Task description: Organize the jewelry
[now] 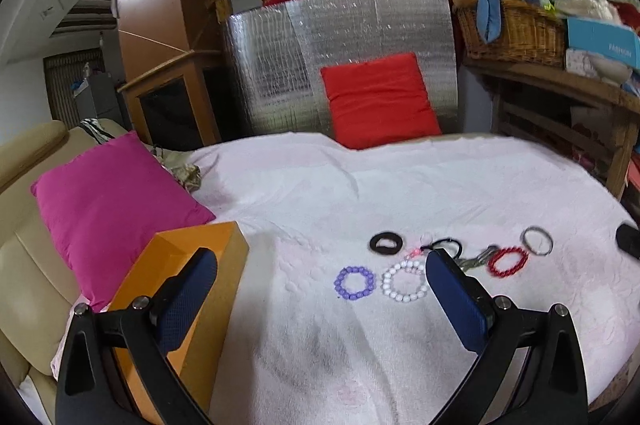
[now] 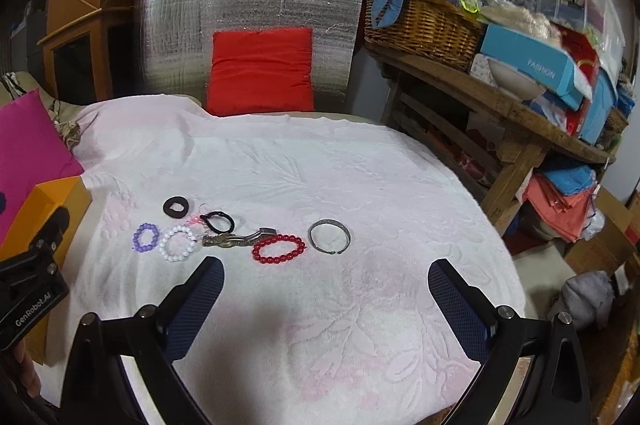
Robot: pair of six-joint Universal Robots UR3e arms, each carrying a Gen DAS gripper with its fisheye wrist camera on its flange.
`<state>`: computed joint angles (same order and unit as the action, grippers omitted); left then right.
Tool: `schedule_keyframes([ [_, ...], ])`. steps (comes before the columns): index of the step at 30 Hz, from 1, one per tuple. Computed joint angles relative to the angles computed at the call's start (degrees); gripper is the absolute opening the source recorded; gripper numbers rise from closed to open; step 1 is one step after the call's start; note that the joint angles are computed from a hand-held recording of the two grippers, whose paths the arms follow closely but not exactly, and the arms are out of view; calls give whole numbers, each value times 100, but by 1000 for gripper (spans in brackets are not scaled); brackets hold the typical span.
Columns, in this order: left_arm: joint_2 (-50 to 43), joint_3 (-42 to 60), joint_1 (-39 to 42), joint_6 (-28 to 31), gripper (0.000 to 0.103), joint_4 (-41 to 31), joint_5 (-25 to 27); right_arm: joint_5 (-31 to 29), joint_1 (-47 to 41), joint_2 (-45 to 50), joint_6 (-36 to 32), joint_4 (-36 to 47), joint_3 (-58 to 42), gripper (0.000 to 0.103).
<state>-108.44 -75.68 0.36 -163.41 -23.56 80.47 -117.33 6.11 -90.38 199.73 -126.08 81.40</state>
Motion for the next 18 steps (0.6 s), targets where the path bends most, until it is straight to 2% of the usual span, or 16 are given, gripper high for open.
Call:
schedule_keyframes([
  [2, -271, 229, -7, 18, 103, -102, 31, 962, -686, -285, -261, -394, 461, 103],
  [5, -747, 703, -33, 112, 103, -318, 135, 2717, -1977, -590, -333, -618, 1053, 103],
  [8, -1210, 1285, -75, 259, 103, -673, 119, 3968, -2976, -573, -264, -1023, 1579, 103],
  [10, -1512, 1704, -131, 338, 103, -960, 83, 4586, -3353, -313, -199, -1076, 1629, 96],
  [13, -1974, 2526, -199, 383, 103, -1771, -38, 5377, -3620, 216, -29, -1244, 1585, 87],
  [16, -2605, 3740, -220, 248, 103, -2913, -15, 5977, -3508, 990, -169, -1079, 1076, 74],
  [18, -2969, 4418, -195, 96, 103, -3389, 15, 6142, -3384, 1479, -45, -941, 681, 67],
])
